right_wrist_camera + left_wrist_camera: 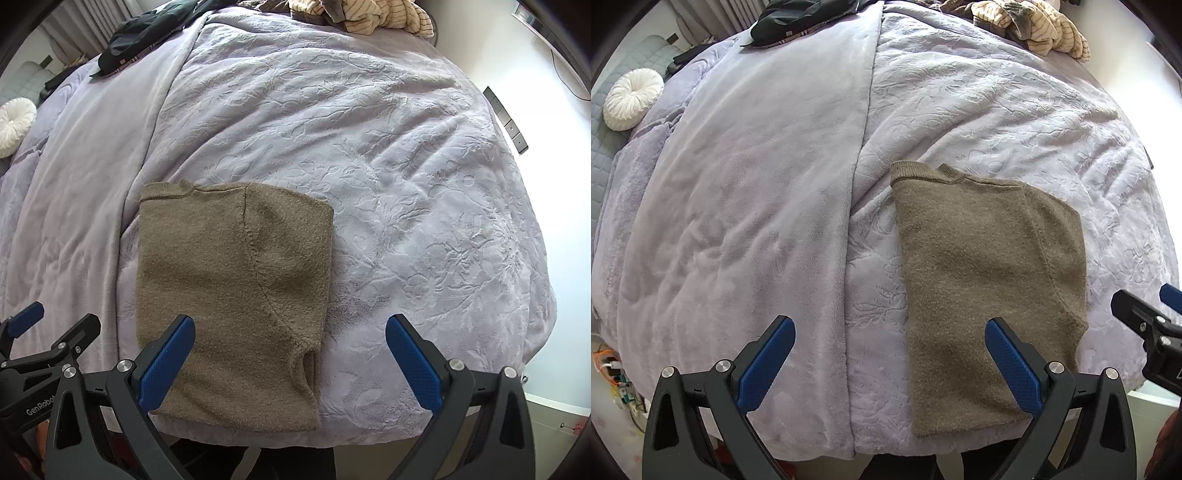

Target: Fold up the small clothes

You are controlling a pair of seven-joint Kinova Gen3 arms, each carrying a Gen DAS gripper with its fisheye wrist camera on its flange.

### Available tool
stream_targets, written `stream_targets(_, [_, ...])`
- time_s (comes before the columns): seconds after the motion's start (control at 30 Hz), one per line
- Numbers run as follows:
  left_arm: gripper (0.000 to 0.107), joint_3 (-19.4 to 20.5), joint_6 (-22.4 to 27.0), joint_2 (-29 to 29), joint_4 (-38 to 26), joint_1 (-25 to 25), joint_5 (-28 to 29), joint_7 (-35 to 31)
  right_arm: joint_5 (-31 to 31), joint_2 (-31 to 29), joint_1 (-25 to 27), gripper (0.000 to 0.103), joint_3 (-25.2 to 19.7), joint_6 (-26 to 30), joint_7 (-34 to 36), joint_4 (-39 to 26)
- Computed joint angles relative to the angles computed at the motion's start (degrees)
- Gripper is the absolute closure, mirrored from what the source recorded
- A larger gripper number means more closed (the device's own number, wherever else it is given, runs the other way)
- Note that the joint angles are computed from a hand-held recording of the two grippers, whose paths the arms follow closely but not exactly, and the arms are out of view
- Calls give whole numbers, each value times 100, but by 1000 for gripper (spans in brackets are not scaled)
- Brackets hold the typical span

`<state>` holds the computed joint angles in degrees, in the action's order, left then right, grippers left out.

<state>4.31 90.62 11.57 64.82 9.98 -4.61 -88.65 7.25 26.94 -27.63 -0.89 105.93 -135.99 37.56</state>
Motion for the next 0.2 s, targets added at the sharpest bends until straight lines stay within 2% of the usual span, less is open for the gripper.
stream_targets(0.2, [4,14,-74,-36,33,-19,41,-54,2,24,-3,0,3,10,12,-19])
